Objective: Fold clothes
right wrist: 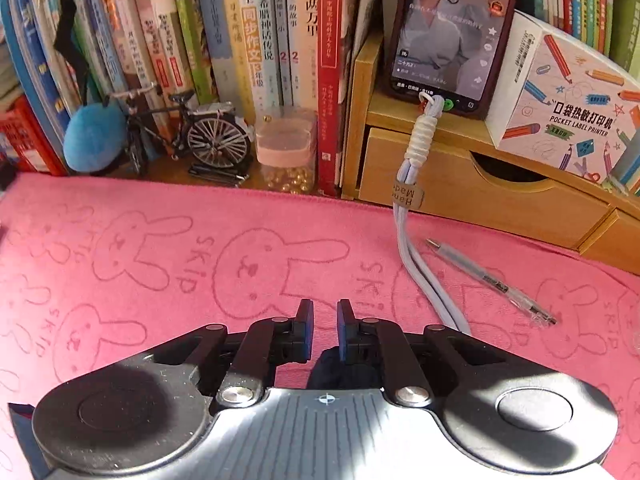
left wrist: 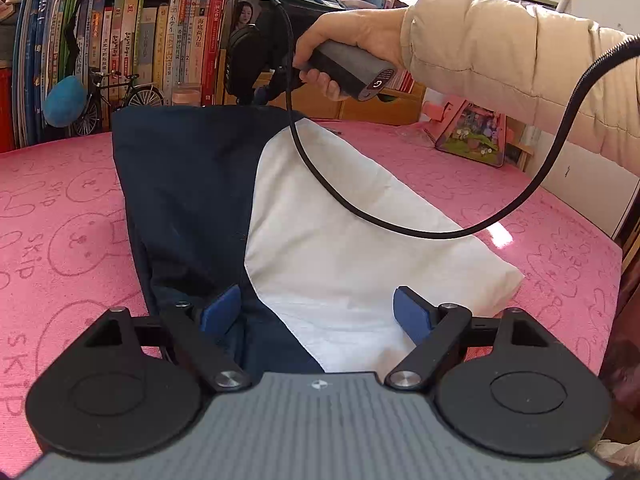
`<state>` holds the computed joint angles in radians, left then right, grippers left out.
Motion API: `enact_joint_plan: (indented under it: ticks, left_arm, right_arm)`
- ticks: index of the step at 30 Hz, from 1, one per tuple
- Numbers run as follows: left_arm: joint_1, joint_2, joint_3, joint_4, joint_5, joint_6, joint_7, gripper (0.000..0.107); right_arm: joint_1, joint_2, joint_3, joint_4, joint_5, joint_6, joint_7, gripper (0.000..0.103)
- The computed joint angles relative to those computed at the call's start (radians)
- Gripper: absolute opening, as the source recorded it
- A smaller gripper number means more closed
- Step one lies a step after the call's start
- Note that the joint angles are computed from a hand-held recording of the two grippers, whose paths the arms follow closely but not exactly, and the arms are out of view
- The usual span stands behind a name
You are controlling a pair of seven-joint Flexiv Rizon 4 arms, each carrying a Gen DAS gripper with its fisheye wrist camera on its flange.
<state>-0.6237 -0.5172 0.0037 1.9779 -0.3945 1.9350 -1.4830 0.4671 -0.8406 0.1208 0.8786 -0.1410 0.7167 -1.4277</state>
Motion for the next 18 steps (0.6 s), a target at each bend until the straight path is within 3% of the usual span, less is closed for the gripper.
enact_joint_plan:
  ticks: [3, 5, 9, 14, 16, 18]
  left_arm:
    - [-0.017, -0.003, 0.016, -0.005, -0.008, -0.006, 0.008, 0.085]
    - [-0.014, -0.003, 0.013, -0.005, -0.005, -0.005, 0.007, 0.086]
    - [-0.016, -0.005, 0.016, -0.006, -0.005, -0.006, 0.01, 0.087]
    - [-0.045, -0.012, 0.043, -0.013, -0.019, -0.015, 0.029, 0.091]
    - [-0.047, -0.015, 0.045, -0.014, -0.019, -0.016, 0.034, 0.092]
    - [-0.098, -0.023, 0.094, -0.025, -0.049, -0.03, 0.053, 0.093]
  right_arm:
    - [-0.035, 0.085, 0.037, 0.117, 0.047, 0.099, -0.039, 0.028]
    - [-0.07, 0.174, 0.067, 0.25, 0.085, 0.22, -0.079, 0.049]
    - [-0.212, 0.326, 0.209, 0.46, 0.268, 0.426, -0.253, 0.068]
    - [-0.43, 0.495, 0.368, 0.639, 0.607, 0.489, -0.53, 0.09]
    - [-0.486, 0.558, 0.384, 0.721, 0.702, 0.495, -0.629, 0.093]
    - [-0.51, 0.618, 0.381, 0.816, 0.765, 0.52, -0.709, 0.095]
